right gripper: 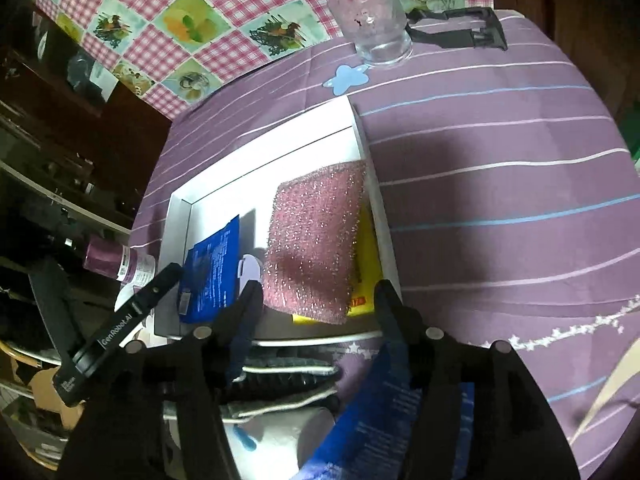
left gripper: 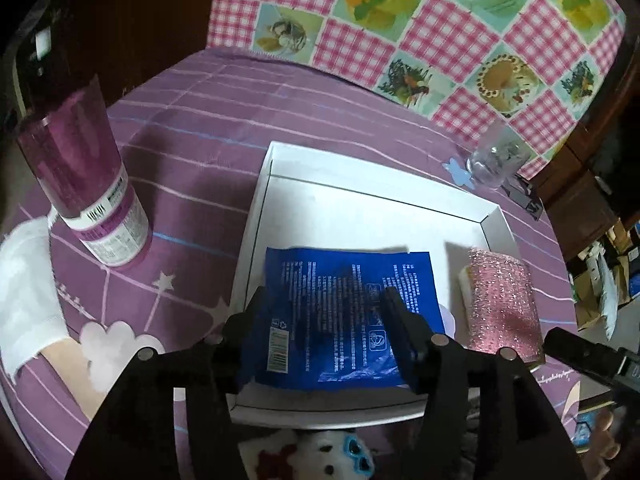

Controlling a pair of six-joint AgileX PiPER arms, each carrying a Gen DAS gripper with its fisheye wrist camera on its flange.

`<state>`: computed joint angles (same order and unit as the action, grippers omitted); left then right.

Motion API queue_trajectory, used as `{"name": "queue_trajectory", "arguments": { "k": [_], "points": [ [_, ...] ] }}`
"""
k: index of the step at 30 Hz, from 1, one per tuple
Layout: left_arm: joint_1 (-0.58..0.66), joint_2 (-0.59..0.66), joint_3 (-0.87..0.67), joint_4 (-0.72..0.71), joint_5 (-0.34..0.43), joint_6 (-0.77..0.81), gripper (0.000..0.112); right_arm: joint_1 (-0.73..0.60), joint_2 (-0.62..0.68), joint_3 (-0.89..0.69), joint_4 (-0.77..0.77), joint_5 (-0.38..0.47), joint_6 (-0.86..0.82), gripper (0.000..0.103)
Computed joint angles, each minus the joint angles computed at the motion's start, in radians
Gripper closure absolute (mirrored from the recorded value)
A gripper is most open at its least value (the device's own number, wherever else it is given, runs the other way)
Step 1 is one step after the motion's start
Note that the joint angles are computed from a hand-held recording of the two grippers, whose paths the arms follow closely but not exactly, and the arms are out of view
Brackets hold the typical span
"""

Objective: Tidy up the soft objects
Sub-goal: 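Open the left gripper to drop the blue packet in the box while the right releases the sponge, then withdraw both grippers from the white box back toward the table items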

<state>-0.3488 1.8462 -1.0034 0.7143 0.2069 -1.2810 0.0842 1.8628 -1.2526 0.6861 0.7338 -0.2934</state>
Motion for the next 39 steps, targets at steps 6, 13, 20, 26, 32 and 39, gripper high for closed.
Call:
{"name": "queue_trajectory", "arguments": {
  "k": [6,13,20,26,32,39],
  "points": [
    [-0.071,-0.047,0.025,0.351,0.055,-0.333,0.037,0.018,-0.03,-0.016,-0.113,0.032,0.1,0.043],
    [-0.117,-0.108,0.063,0.553,0.071,-0.49,0.032,0.002,-0.078,0.004,-0.066,0.059,0.068,0.043],
    [-0.14,-0.146,0.062,0.456,0.093,-0.364,0.032,0.054,-0.148,0.065,-0.173,-0.061,0.172,0.043],
    [-0.144,-0.19,0.099,0.418,0.103,-0.374,0.032,0.13,-0.158,0.107,-0.265,-0.207,0.164,0.043],
    [-0.205,-0.26,0.161,0.429,0.192,-0.391,0.032,0.103,-0.208,0.185,0.035,-0.233,-0.073,0.043],
    [-0.299,-0.354,0.275,0.477,0.247,-0.458,0.032,0.131,-0.351,0.339,0.082,-0.295,-0.154,0.043]
  ]
}}
